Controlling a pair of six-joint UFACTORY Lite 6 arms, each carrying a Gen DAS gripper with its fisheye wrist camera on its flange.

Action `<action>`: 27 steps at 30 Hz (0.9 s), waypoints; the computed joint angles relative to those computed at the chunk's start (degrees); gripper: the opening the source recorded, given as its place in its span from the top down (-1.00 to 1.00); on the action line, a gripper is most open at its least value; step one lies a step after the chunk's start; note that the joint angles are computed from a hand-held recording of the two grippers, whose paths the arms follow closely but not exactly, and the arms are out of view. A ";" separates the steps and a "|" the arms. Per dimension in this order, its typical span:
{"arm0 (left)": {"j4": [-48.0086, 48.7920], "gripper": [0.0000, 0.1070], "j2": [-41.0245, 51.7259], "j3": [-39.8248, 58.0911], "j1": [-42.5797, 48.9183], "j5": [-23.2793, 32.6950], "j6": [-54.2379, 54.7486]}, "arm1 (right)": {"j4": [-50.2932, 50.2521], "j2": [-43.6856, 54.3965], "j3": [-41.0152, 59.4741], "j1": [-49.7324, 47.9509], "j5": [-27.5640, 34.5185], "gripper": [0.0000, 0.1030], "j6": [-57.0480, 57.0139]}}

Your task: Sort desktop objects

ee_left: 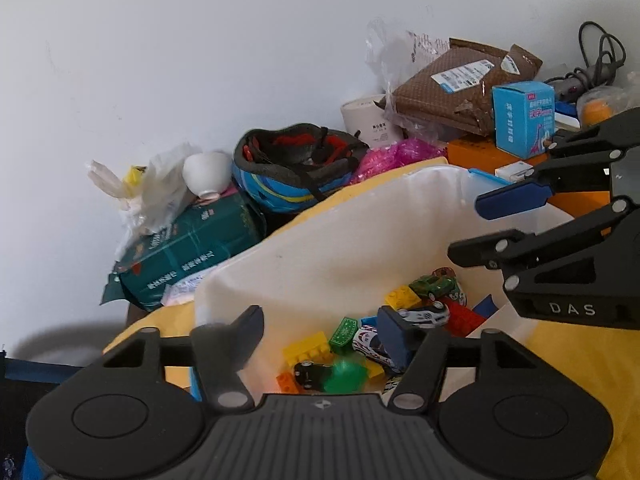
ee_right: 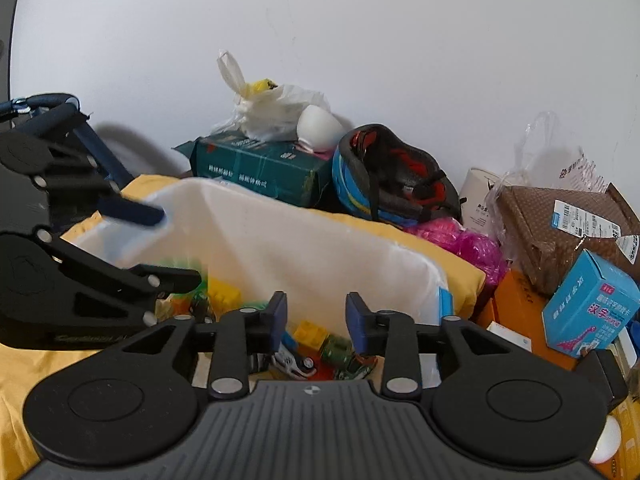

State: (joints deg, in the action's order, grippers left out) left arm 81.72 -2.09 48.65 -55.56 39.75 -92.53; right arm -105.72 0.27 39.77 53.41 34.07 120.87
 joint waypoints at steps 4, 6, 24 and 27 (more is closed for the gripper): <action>-4.89 -0.43 -0.68 2.44 -2.31 6.30 2.31 | 7.10 -2.67 0.29 0.49 -0.77 -0.01 -6.88; -4.22 -0.44 1.36 3.77 -6.28 14.33 3.19 | 14.33 -3.26 2.19 0.34 -0.41 -0.24 -13.58; -22.74 -0.50 2.97 13.93 -0.20 15.45 19.83 | 57.72 -2.92 14.07 -8.34 -0.71 -1.00 -58.77; -24.22 -0.50 4.05 14.90 0.06 14.54 20.26 | 59.45 -2.47 14.58 -8.66 -0.55 -1.00 -59.75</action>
State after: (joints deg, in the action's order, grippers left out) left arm 57.51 1.96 63.55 -55.50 54.29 -72.26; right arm -46.27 -2.20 54.35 44.74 33.52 61.12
